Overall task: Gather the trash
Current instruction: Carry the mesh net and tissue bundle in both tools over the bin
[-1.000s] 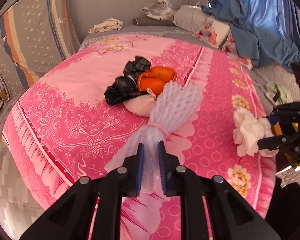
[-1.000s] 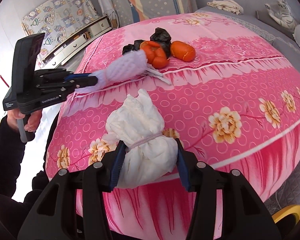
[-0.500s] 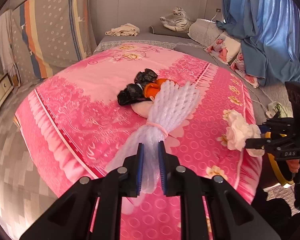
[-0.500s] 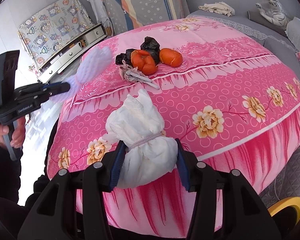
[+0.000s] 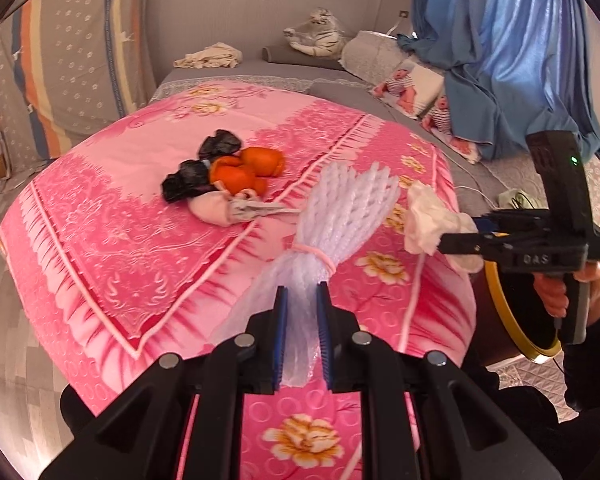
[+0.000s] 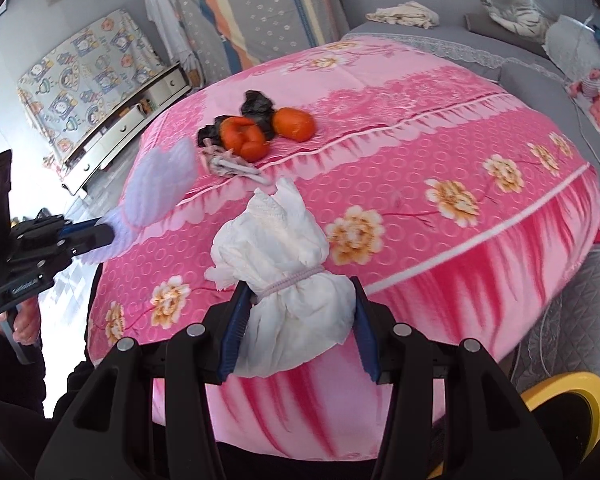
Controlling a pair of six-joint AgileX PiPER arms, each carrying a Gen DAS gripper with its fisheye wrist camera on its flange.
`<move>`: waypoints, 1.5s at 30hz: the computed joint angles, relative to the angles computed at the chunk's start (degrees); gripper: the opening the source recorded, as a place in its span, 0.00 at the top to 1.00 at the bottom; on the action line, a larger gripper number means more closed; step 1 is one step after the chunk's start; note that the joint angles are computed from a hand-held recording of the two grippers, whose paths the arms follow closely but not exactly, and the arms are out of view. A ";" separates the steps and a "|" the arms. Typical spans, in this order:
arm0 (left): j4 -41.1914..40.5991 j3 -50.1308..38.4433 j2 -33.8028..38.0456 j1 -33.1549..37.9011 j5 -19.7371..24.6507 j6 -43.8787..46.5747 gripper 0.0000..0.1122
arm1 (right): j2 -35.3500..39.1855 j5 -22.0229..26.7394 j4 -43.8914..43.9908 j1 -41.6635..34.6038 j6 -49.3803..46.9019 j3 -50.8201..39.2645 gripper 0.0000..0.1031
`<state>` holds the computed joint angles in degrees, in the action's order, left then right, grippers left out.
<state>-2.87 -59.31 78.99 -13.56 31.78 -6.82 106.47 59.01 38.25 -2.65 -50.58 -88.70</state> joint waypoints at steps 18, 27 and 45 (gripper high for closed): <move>-2.18 -11.82 8.77 -10.71 3.76 2.99 0.88 | 1.17 -0.60 0.52 -11.76 0.83 -2.33 0.56; -2.41 -18.47 13.32 -16.82 6.11 4.30 0.88 | 0.42 -0.99 1.70 -18.87 0.04 -1.94 0.56; -6.01 -34.93 25.51 -26.04 13.31 11.18 0.88 | 1.46 -0.68 3.08 -32.09 0.81 -2.80 0.56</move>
<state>-8.87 -94.24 104.50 -39.60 45.09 4.36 107.94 58.32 41.32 -34.75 -49.77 -91.50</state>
